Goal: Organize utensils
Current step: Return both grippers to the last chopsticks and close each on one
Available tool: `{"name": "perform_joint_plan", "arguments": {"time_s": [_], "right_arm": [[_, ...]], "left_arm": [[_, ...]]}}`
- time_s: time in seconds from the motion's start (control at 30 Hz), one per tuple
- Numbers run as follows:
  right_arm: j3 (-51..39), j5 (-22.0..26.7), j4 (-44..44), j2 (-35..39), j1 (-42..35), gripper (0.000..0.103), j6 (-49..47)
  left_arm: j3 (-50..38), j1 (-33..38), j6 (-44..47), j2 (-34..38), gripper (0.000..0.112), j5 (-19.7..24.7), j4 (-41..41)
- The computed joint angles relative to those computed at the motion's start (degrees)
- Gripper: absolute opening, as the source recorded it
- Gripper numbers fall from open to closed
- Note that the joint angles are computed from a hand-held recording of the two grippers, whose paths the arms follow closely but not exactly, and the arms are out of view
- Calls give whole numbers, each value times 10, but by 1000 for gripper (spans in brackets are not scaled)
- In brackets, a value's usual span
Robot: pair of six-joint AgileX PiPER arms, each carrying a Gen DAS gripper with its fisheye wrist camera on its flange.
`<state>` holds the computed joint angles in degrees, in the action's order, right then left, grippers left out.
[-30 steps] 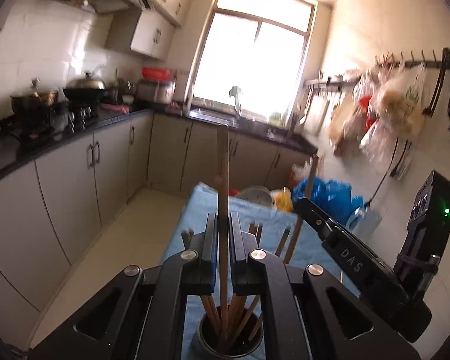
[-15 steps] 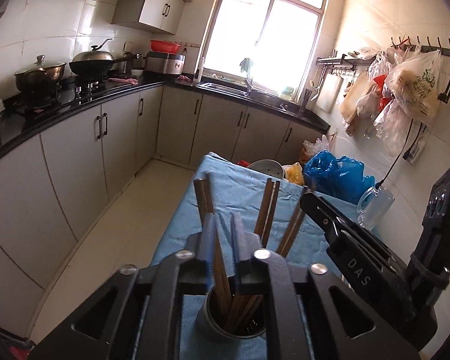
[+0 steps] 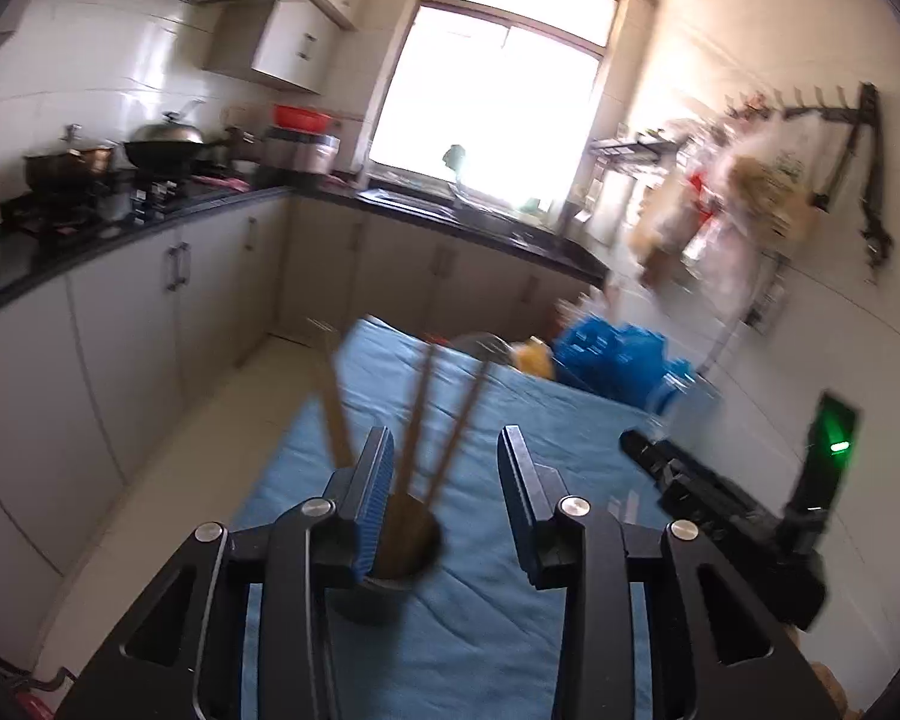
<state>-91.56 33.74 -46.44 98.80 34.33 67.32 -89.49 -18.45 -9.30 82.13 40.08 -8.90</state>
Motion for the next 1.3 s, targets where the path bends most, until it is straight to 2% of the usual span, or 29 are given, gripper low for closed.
{"name": "perform_joint_plan", "arguments": {"time_s": [0.07, 0.17, 0.23, 0.27, 0.37, 0.53, 0.63, 0.7, 0.77, 0.87, 1.03, 1.1, 1.13, 1.2, 1.3], "right_arm": [[78, 7, 25, -42, -27, 58, -8], [167, 6, 141, -78, -93, 58, -100], [200, 3, 214, -81, -132, 50, -166], [211, -1, 260, -77, -153, 41, -210], [221, -22, 367, -59, -197, 39, -304], [144, 18, 397, 17, -210, 39, -344], [112, 58, 322, 42, -182, 35, -296], [93, 93, 291, 53, -173, 22, -286], [91, 107, 292, 51, -178, 15, -299], [98, 130, 290, 43, -189, 11, -314], [138, 126, 315, 10, -216, 9, -341], [149, 123, 327, 1, -222, 8, -348], [151, 124, 327, -1, -220, 8, -345], [154, 125, 330, -4, -219, 8, -343], [165, 127, 340, -15, -218, 8, -341]], "left_arm": [[11, -29, -4, 2, 39, -1, 3], [21, -85, -29, 29, 39, 1, 26], [12, -100, -20, 59, 39, 13, 0], [2, -106, -18, 77, 39, 21, -9], [-19, -137, -32, 128, 39, 39, 5], [-59, -178, -47, 206, 39, 70, 39], [-74, -194, -50, 238, 39, 81, 59], [-93, -203, -51, 262, 39, 93, 65], [-123, -208, -45, 290, 39, 108, 62], [-160, -220, -39, 325, 39, 123, 60], [-220, -241, -24, 370, 39, 156, 70], [-250, -252, -34, 386, 24, 173, 95], [-268, -258, -45, 395, 6, 188, 110], [-294, -250, -44, 407, 6, 211, 88], [-267, -240, -51, 389, 5, 210, 65]]}}
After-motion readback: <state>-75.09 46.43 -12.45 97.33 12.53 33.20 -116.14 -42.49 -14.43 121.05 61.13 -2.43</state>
